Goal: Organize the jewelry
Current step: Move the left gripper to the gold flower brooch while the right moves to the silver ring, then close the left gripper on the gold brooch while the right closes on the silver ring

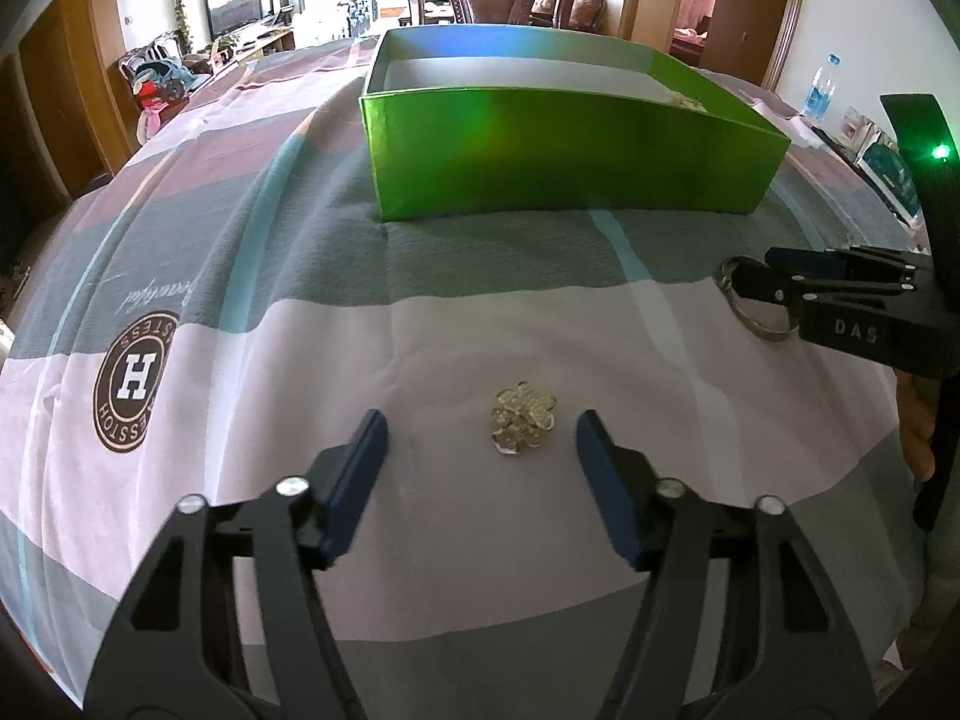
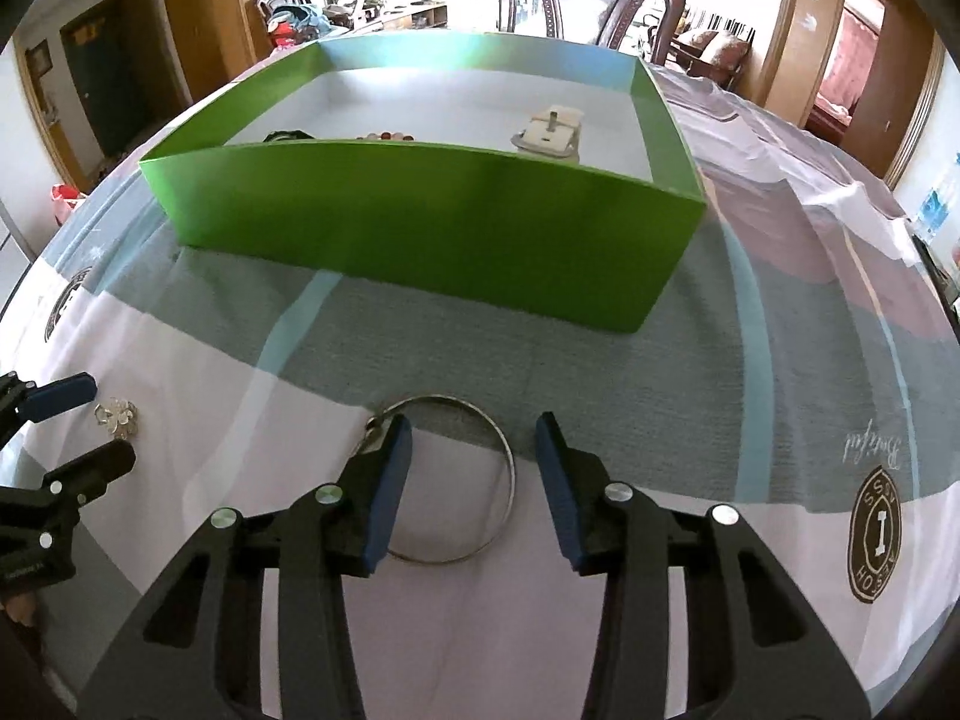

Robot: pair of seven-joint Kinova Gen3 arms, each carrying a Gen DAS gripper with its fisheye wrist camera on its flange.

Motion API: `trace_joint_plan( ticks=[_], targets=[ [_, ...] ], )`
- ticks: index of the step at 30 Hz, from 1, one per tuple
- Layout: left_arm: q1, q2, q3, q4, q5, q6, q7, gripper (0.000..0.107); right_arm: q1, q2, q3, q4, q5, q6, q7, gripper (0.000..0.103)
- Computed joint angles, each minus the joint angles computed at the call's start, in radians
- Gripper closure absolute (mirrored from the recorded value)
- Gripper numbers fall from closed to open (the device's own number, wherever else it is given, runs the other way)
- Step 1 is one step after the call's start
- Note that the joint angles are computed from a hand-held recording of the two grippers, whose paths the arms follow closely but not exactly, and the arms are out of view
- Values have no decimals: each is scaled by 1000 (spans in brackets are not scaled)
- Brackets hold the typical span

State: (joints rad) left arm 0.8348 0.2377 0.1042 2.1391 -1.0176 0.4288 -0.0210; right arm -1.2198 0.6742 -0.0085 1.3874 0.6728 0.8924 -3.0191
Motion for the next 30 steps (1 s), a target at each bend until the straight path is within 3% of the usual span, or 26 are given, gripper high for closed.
trace_joint_plan(
  ticks=[2, 5, 11, 14, 30],
  targets=[
    [1, 3, -2, -4, -3, 2, 7, 61, 2, -5, -1, 7, -3, -3, -5, 59],
    [-8, 5, -2, -11, 9, 2, -2, 68, 2, -11, -2, 11, -7, 7, -9, 60],
    [-5, 12, -5, -31, 35, 17, -23, 68, 1, -9, -12, 3, -4, 42, 10, 60],
    [14, 14, -12, -36, 10, 31, 4, 71, -3, -7, -15, 1, 5, 43, 21, 66],
    [19, 30, -7, -40, -5, 20, -11, 71, -10, -7, -14, 7, 17, 46, 16, 67]
  ],
)
